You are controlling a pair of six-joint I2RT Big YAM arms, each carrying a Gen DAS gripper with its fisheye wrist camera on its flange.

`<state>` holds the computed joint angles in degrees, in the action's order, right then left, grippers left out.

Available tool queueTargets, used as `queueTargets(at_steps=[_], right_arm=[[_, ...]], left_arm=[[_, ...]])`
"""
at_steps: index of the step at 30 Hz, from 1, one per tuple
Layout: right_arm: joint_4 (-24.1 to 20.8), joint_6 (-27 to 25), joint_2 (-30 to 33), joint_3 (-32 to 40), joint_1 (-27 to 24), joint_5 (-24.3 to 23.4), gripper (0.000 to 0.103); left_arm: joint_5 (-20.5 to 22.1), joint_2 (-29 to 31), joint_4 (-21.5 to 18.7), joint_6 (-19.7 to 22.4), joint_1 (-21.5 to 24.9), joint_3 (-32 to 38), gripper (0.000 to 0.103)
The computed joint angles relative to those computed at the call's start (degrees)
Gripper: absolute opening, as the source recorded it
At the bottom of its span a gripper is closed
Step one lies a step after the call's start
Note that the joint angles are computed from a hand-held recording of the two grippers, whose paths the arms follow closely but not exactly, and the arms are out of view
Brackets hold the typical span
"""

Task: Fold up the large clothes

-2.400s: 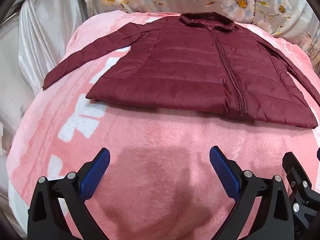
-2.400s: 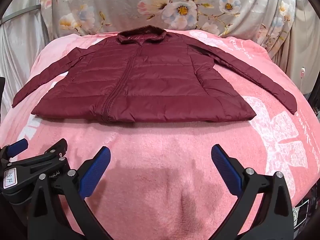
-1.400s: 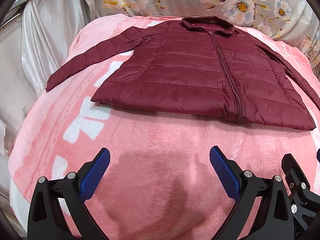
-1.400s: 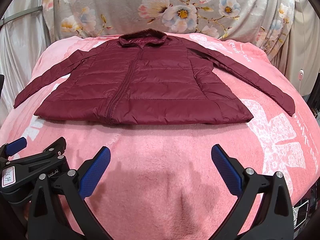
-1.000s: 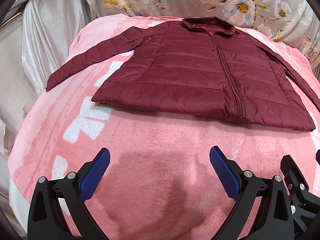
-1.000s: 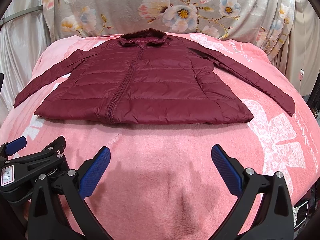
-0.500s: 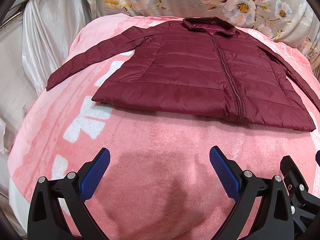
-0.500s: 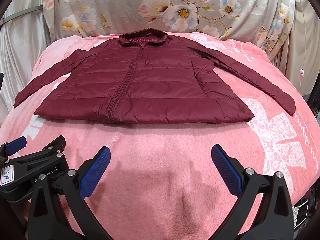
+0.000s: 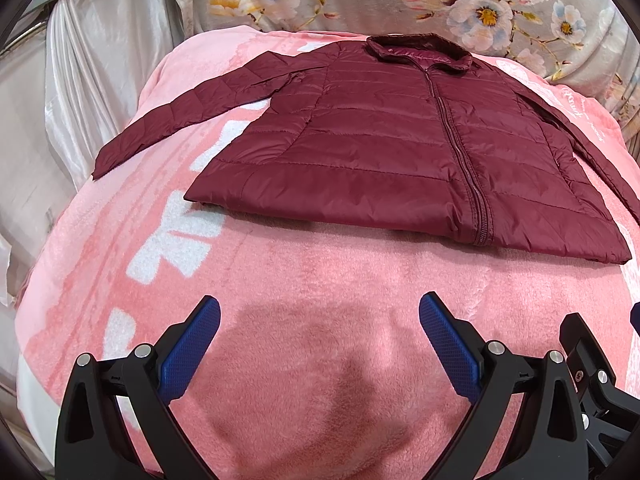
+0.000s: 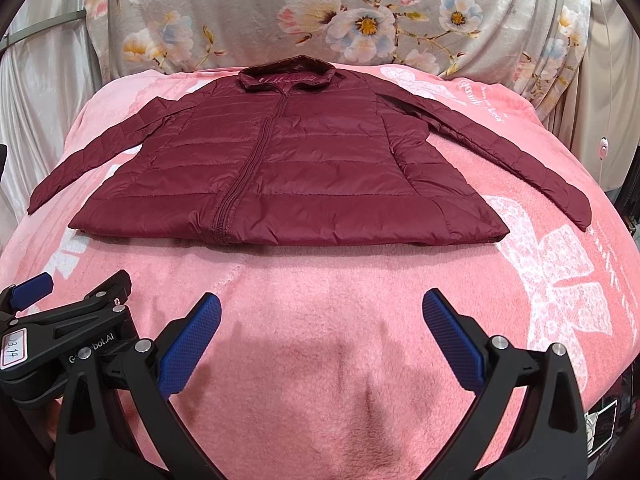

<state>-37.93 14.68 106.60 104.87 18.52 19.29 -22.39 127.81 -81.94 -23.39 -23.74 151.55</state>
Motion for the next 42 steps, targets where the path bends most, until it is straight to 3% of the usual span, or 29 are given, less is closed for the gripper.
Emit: queueTargets(at_steps=[42], right_arm=[[-0.47,0.2,1.14,0.69,0.49,-0.14,0.098]], left_arm=[[0.3,-1.76,2.06,-0.1,0.53,-3.29,0.097]])
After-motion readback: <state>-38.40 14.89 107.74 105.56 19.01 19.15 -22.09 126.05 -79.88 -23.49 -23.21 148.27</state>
